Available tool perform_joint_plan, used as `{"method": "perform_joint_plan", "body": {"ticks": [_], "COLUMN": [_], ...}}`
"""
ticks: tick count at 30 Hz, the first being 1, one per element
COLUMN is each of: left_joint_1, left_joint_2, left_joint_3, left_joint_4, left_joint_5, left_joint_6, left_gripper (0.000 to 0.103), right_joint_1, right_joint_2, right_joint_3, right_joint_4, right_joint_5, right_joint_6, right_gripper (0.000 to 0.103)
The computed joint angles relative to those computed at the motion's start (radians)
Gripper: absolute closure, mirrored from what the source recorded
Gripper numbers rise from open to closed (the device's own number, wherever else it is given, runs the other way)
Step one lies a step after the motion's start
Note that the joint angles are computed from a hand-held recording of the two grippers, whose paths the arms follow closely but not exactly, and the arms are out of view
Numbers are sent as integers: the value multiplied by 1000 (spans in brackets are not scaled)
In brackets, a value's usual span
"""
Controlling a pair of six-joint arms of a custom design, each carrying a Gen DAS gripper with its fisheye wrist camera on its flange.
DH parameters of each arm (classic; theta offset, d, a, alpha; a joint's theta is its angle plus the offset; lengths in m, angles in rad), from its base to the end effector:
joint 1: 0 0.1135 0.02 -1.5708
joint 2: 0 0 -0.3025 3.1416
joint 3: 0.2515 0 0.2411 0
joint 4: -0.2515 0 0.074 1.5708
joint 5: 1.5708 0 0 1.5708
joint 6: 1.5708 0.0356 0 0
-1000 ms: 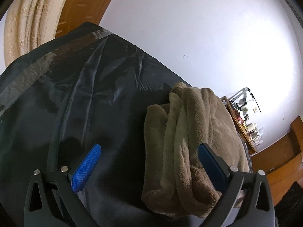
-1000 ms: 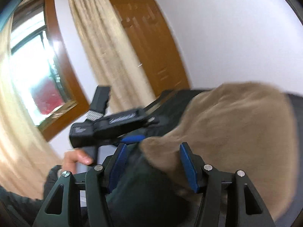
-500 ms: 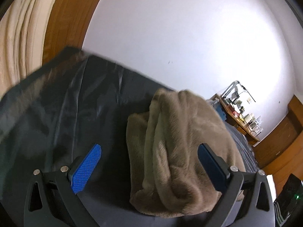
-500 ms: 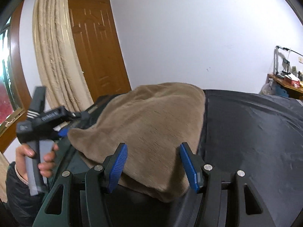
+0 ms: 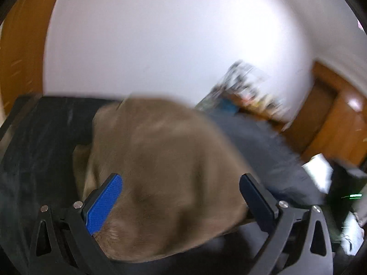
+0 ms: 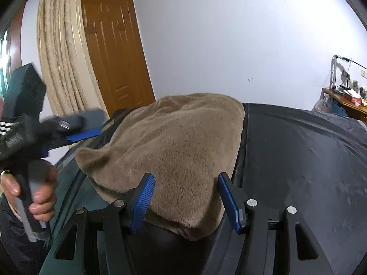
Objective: Fold clothes
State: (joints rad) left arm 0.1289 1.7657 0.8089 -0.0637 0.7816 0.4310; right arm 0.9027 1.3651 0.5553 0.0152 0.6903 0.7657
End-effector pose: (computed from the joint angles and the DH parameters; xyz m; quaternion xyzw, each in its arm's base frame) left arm 0.3147 0.0155 0.1694 0.2362 0.8641 -0.2829 0.3427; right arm 0.1626 0.1695 0.2095 0.0681 0.8778 0.0534 0.4712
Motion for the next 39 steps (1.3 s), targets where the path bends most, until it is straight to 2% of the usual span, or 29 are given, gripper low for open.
{"method": "perform_joint_plan", "body": {"ticks": [2, 4, 7, 12, 15, 18, 22, 26, 34, 39], "left_joint_1": [-16, 12, 15, 22, 23, 17, 18, 22, 22, 25], "left_joint_2": [97, 169, 142, 147, 141, 137, 148, 150, 159, 150], "left_joint_3": [47, 95, 69, 53, 42, 27, 31, 30, 31, 36], "left_joint_4": [-13, -59, -24, -12, -7, 14, 17, 19, 29, 8], "left_joint_5": [-101, -74, -99, -95, -91, -94, -89, -92, -86, -74], "left_joint_6": [-52, -47, -37, -43, -44, -43, -31, -19, -20, -12], "left_gripper": [1, 1, 1, 1, 1, 1, 1, 1, 1, 1], "right_joint_1": [-1, 3, 26, 74, 53, -13, -82, -129, -120, -31], "right_joint_2": [-1, -7, -4, 100, 173, 229, 183, 155, 137, 38], "right_joint_3": [-5, -12, -5, 108, 159, 187, 123, 75, 75, 74], "right_joint_4": [-9, -25, -83, -264, -306, -314, -276, -259, -273, -284], "right_joint_5": [-10, -16, -2, 75, 82, 50, -1, -40, -42, 47], "right_joint_6": [1, 2, 18, 10, -12, -22, 31, 72, 71, 49], "right_gripper": [42, 41, 27, 27, 27, 27, 27, 21, 21, 21]}}
